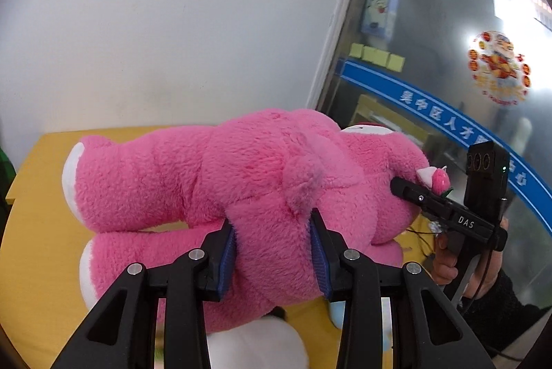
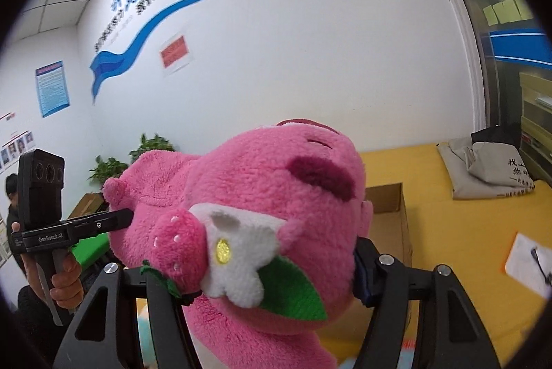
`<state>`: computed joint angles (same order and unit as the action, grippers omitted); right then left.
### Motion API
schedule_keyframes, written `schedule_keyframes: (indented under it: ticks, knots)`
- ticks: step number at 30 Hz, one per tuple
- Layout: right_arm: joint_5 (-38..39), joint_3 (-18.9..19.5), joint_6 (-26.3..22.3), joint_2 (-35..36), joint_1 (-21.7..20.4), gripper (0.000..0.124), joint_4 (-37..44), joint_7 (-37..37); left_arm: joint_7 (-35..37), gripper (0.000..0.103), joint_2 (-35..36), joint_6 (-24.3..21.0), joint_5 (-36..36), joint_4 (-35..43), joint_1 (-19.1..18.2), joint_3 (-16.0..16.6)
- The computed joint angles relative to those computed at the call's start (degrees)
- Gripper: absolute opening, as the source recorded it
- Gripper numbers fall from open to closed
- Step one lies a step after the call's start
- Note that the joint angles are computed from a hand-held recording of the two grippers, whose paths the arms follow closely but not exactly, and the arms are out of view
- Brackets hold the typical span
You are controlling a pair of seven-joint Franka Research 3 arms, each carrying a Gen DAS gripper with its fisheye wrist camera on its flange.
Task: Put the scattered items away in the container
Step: 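Lift the pink bear with both grippers and carry it over the box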
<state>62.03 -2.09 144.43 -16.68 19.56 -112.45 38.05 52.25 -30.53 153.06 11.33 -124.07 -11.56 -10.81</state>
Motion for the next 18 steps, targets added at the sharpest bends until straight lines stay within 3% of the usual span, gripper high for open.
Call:
schedule_keyframes:
  ticks: [5,7,13,15,18]
  knots:
    - [-6.73,2.51,-0.96,19.48,-2.68,0.064,18.58,9.18,8.09,0.040,16.11,-0.56,-5.78,11.25,0.14,5.54]
    - [-10.34,3.54,-2.58,26.71,-3.88,0.064,25.55,13.42,10.60,0.040,22.40,-1.85,-8.91,15.51,1.37,6.11]
    - [-28.42,2.95,-8.77,44.80,-2.80,0.065,42.59,29.36,17.17,0.037,38.66,-11.46,-17.96,26.24,6.38,3.46]
    - [-34.13,1.95,-9.90,47.77,-1.66,0.065,44.99,33.81,17.22,0.037,40.42,-10.27,-17.39,27.04,6.97,2.38]
    - [-34.13,4.09,-9.39,48.27,-3.77,0.070,44.68,35.77,13.54,0.038,41.12,-10.22,-13.54,28.78,6.91,2.08]
